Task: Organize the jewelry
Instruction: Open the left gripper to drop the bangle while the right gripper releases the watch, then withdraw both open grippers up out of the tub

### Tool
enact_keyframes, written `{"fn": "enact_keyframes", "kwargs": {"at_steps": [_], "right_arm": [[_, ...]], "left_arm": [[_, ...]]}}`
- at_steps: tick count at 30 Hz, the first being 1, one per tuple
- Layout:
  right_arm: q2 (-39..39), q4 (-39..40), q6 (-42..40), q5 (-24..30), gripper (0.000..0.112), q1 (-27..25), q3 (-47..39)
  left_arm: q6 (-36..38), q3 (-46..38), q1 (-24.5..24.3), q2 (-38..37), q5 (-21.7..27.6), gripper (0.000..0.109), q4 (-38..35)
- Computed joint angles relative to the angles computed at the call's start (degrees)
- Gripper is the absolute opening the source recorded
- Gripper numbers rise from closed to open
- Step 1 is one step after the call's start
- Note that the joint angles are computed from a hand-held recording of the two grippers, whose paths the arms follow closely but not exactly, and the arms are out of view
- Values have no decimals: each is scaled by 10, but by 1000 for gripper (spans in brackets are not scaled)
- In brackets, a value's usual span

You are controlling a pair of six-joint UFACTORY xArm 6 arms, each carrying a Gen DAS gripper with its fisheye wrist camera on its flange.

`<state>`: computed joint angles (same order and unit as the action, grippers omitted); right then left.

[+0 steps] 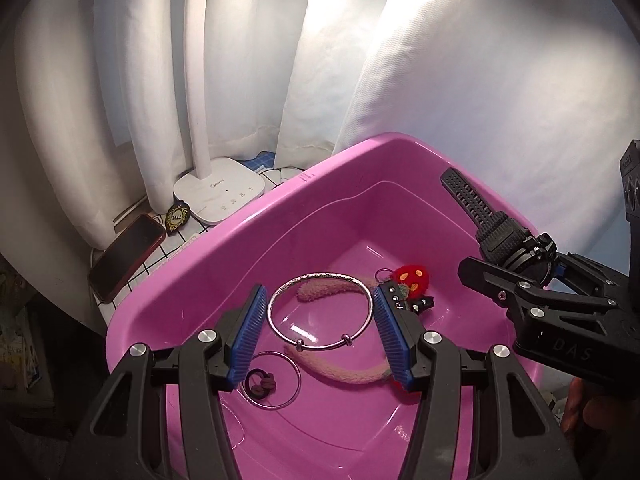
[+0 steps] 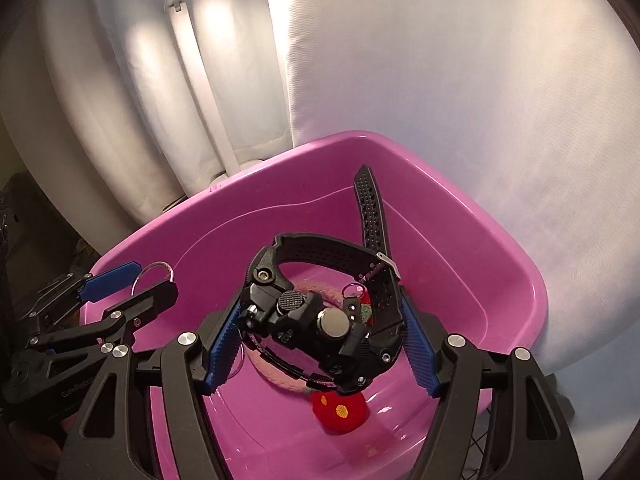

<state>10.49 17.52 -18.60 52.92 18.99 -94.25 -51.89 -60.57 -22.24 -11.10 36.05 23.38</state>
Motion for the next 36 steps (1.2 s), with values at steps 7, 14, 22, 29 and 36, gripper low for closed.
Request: {"fn": "enact_keyframes", "kwargs": {"at_steps": [7,14,22,29,36], "right_arm": [[112,-30,45,113,68,-1,-144],[192,-43,85,203,68,-4,-256],[241,-38,107,269,69,-13,-330],[247,-33,111,264,73,-21,-334],[249,-46,119,260,73,-10,-334]], "left_arm": [[64,-53,5,43,82,53,-89],[106,-87,17,75,128,53,-154],[115,-104,20,85,152,70,-161],[114,-101,20,81,152,81,-159],[111,-98,14,77,151,83,-149]]}}
